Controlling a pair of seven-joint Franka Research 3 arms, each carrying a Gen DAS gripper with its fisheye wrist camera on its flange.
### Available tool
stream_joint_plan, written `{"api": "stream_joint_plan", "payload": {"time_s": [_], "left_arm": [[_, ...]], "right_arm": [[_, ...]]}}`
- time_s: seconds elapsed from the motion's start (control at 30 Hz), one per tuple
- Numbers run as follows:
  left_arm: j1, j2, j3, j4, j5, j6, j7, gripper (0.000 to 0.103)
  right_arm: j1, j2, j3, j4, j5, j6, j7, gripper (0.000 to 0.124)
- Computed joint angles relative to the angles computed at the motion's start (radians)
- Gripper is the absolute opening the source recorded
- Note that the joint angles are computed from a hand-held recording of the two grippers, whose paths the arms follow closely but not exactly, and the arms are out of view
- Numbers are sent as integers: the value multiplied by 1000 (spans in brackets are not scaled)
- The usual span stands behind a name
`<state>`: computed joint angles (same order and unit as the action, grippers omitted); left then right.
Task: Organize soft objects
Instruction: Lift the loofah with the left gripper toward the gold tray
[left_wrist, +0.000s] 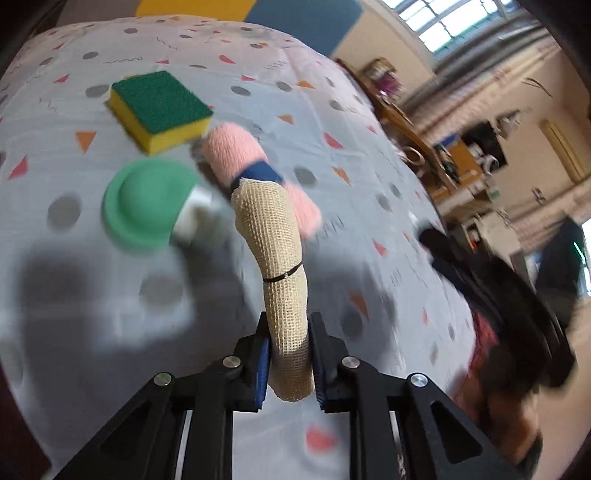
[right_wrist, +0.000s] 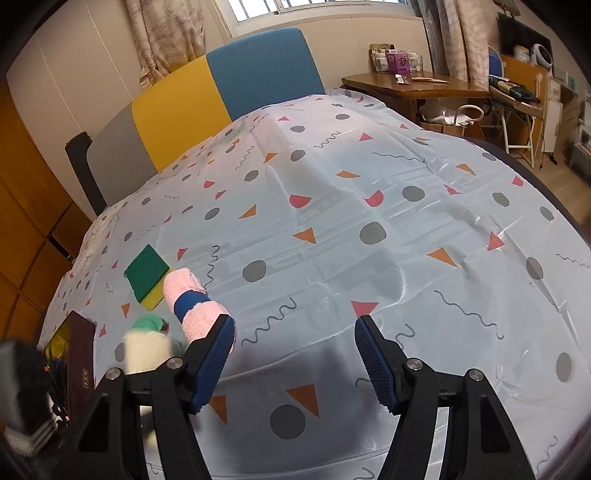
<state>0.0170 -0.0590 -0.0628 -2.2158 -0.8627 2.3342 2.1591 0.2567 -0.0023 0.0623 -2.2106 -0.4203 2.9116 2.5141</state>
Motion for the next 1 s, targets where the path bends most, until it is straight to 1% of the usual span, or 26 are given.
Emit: {"api": "stream_joint_plan", "payload": {"time_s": [0.07,0.17,0.2,0.27,0.3,0.33,0.37,0.4,0.43,0.57,0.67,0.7,0.73,0.77,0.83,0.9,1.0], "left_arm": [[7,-53,12,-56,9,-35,25,18],[9,-104,29,-123,69,-67,0,18],[9,-113,32,-139,85,-64,-16,18],[5,-128,34,-167,121,-38,-41,20],[1,-135,36,-176,127,-18,-51,23],[-2,-144,39,-182,133,-4,-66,35],[-5,-151,41,-183,150,1,-77,40],[-8,-157,34,-185,186,26,-105,47],[-10,-165,25,-190,230,56,-137,48],[-38,-173,26,-191,302,92,-197,51],[-52,-168,14,-190,377,146,-257,52],[-55,-177,13,-198,399,165,-275,54],[-62,-188,17,-206,406,179,-282,58],[-73,-200,27,-216,396,189,-276,60],[-92,-212,41,-224,385,204,-269,68],[-109,-210,48,-220,383,217,-251,69],[-125,-179,41,-192,405,241,-241,69]], "right_arm": [[3,3,2,4,4,-10,-10,69],[9,9,3,11,4,-30,-30,69],[12,11,3,15,-8,-41,-28,69],[17,14,2,19,-20,-53,-29,69],[19,15,2,21,-24,-58,-29,69],[21,17,1,23,-31,-63,-28,69],[23,18,0,25,-36,-68,-25,69],[24,19,-1,26,-35,-72,-27,69],[25,20,-1,28,-33,-76,-28,69],[27,17,-4,26,-22,-69,-34,69],[25,13,-4,20,-9,-57,-39,69],[24,13,-4,19,0,-54,-44,69],[23,11,-4,18,5,-51,-45,69],[22,10,-4,16,10,-46,-46,69],[20,8,-3,14,22,-37,-50,69],[19,7,-2,12,35,-30,-59,71],[19,5,1,12,25,-29,-59,71]]}}
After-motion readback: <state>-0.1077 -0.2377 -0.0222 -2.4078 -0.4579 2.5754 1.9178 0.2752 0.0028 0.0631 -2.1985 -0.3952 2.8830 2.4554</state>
